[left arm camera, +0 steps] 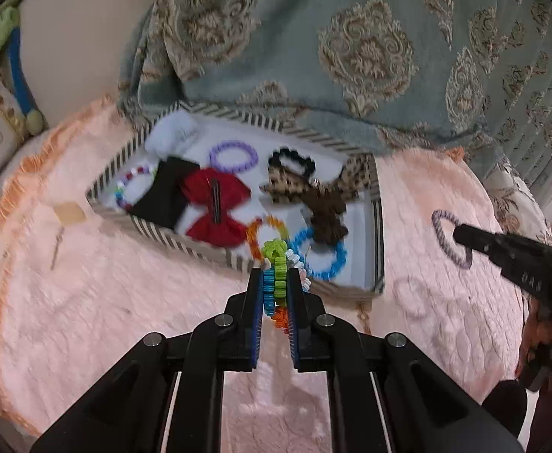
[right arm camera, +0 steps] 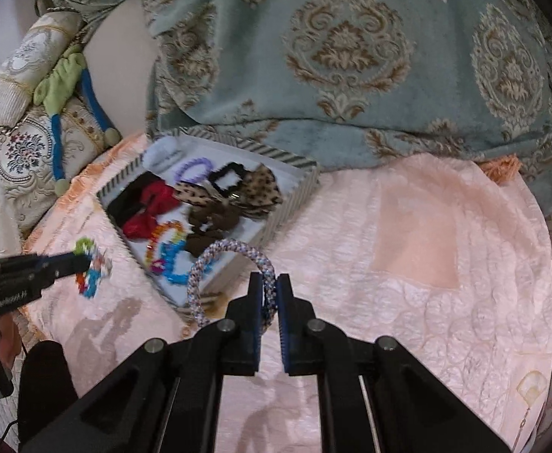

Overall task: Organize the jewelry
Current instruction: 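Grasp the flower-bead bracelet with the left gripper while the right grasps the silver bead bracelet, then carry both bracelets into the striped tray and open both grippers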

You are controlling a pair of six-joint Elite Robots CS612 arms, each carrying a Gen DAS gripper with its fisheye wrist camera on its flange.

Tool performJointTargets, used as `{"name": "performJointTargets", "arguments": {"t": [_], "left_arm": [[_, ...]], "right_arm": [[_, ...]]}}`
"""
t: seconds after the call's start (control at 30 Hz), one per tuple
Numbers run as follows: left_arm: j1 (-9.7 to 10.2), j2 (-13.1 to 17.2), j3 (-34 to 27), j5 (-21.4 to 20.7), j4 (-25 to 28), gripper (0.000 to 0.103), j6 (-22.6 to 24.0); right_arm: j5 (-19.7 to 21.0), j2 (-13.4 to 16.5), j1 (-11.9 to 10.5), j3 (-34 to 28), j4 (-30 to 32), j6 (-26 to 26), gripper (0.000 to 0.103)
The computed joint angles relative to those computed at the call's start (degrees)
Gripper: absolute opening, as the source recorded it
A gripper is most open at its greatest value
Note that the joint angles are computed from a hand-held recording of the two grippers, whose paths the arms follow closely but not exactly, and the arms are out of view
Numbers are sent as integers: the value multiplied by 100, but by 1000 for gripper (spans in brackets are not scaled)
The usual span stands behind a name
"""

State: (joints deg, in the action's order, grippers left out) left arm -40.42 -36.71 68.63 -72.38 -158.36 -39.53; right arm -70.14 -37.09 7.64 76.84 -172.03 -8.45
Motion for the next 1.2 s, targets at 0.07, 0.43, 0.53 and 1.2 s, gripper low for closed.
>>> {"name": "performJointTargets", "arguments": {"t": [0.07, 0.43, 0.53, 1.2], "left_arm": [[11, 30, -107, 115, 70, 0, 41], [165, 416, -837, 426, 479, 0, 344], [233, 572, -1072, 360, 569, 0, 366], [407, 1107, -1762, -293, 1153, 18, 143]], "right_arm": [[31, -1, 41, -22, -13, 16, 7], [-18, 264, 299, -568, 370, -95, 7], [-31, 402, 354, -794, 542, -128, 7], [-285, 874, 483, -1402, 1110, -192, 32]]}}
